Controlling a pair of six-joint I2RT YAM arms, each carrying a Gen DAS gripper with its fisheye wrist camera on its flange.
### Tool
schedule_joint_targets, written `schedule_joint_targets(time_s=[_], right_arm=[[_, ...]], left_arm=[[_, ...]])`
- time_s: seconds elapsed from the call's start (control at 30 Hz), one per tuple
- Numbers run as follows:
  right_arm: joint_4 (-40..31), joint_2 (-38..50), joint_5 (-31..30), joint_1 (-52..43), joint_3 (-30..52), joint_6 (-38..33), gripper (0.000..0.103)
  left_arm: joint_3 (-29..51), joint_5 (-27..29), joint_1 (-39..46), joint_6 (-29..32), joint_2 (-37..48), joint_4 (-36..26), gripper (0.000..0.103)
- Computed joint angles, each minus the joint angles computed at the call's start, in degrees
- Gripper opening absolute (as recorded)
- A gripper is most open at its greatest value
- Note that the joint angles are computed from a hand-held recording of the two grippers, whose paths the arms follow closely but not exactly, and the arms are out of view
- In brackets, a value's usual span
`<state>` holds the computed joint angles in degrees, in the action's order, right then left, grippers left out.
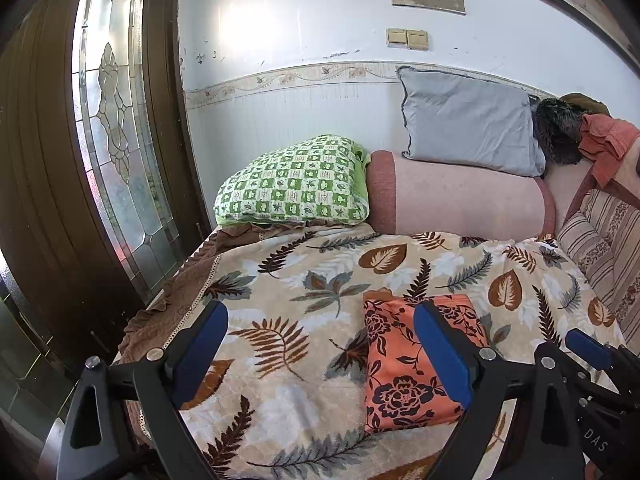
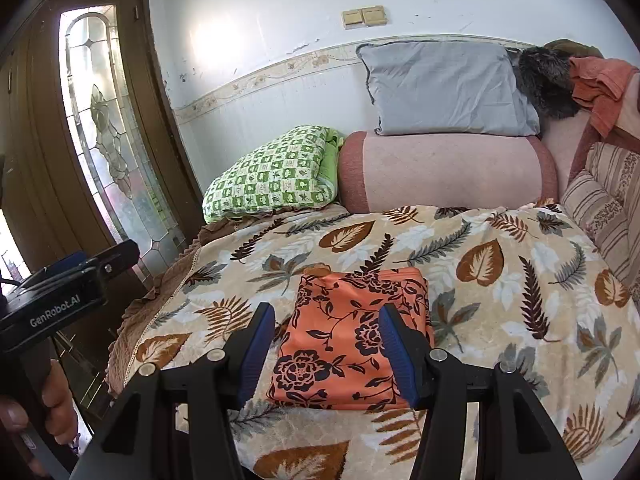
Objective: Fold small clothes
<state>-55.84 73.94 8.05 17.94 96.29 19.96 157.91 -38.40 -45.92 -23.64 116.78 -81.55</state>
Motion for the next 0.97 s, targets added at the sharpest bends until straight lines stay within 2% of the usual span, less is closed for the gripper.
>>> schedule_joint_targets(time_s=[0.73,0.9,0.97], right_arm=[[0.73,2.91,0.74,1.39,2.20,-0.90,0.058],[1.63,3.62,-0.17,0.56,1.38,-0.97,0.058],[2.23,3.86,-0.85,-0.19,0.69,-0.71,0.058]], left_arm=[[3.96,2.90,1.23,1.66,2.07,-0.06,0.094],[-7.83,4.43,1.78,3.08,-3.12,8.78,0.094],[-8.84,5.83,2.62,3.29,-2.99,10.05,0.095]])
